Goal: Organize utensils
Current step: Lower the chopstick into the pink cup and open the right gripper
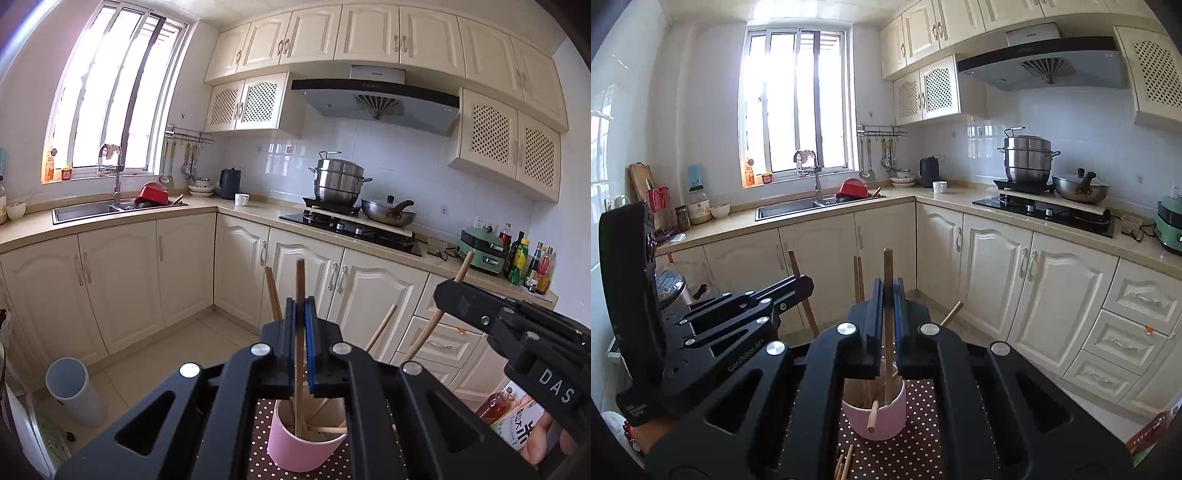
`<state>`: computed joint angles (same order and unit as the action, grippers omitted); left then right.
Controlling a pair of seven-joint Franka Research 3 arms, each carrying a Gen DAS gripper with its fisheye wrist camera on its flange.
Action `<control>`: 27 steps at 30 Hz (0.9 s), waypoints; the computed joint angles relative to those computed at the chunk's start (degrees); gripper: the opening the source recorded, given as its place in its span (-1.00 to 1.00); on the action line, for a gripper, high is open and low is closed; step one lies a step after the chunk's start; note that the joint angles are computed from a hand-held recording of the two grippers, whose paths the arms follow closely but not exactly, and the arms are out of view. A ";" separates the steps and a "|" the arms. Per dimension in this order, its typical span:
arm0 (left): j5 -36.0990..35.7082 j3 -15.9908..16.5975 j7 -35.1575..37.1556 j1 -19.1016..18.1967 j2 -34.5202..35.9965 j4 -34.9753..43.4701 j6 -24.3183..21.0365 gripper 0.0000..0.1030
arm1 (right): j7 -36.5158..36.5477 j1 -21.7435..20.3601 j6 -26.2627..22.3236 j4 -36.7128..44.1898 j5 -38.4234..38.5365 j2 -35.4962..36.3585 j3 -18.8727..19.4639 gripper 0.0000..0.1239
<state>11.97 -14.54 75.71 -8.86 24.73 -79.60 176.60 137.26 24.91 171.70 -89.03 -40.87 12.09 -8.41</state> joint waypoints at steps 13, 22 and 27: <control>2.26 3.53 0.14 -2.37 -2.96 -4.20 -0.35 -0.43 | -4.47 -1.49 -1.18 -3.49 6.47 -1.04 2.24 -0.91; 6.99 6.88 -3.85 -4.18 -6.23 -8.00 1.26 0.01 | -6.13 -2.18 -1.98 -4.98 9.54 -1.78 3.18 -0.91; 11.26 9.34 -8.03 -5.43 -8.24 -10.22 2.05 0.17 | -5.23 -1.98 -1.94 -5.95 9.34 -2.48 3.11 -0.90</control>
<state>23.22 -5.20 67.68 -14.29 16.49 -89.82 178.65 132.02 22.93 169.76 -94.98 -31.52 9.61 -5.30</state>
